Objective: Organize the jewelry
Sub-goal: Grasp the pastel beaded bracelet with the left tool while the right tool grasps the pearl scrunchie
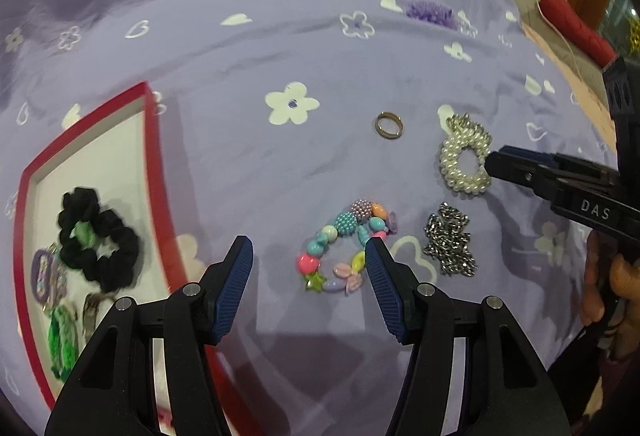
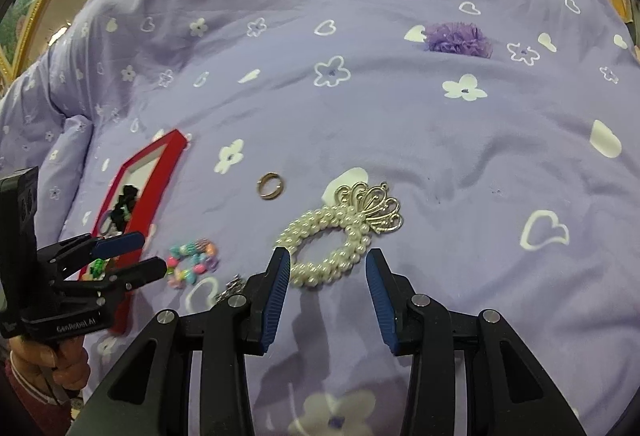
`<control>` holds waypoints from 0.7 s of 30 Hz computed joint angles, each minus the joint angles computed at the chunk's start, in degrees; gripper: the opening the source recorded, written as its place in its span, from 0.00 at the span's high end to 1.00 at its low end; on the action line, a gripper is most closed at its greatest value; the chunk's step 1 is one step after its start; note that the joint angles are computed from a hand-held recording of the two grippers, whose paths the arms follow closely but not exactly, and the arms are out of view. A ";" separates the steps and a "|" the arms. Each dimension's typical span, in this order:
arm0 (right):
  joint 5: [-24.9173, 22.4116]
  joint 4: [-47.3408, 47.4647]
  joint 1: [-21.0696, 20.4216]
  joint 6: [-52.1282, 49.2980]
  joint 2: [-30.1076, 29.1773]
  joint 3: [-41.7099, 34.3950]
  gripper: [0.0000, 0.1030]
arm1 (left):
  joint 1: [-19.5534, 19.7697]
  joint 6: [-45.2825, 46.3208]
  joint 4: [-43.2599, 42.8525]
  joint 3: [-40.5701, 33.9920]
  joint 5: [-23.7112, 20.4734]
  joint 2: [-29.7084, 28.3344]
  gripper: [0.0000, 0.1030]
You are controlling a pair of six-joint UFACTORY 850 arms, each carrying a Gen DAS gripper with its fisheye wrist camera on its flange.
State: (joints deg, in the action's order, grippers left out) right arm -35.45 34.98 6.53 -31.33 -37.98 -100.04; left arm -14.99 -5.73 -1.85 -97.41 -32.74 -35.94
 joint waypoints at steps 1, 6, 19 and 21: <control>-0.22 -1.25 0.17 1.13 -0.79 -0.83 0.60 | -0.07 0.61 -0.11 -1.16 -0.86 -0.96 0.44; 1.02 -2.58 0.77 1.58 -2.43 -2.02 0.60 | -0.17 3.66 -1.54 -3.81 -2.35 -3.40 0.50; 3.56 3.67 0.35 -3.98 -1.12 -0.03 0.89 | 1.20 12.43 -12.68 0.81 1.72 -0.47 0.84; 3.59 5.69 0.33 -5.81 -0.33 0.68 0.89 | 1.65 13.99 -16.10 2.60 3.23 0.97 0.85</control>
State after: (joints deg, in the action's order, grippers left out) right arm -31.86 40.67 6.85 -37.14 -38.32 -99.36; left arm -13.34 8.26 -17.95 -94.81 -29.51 -34.97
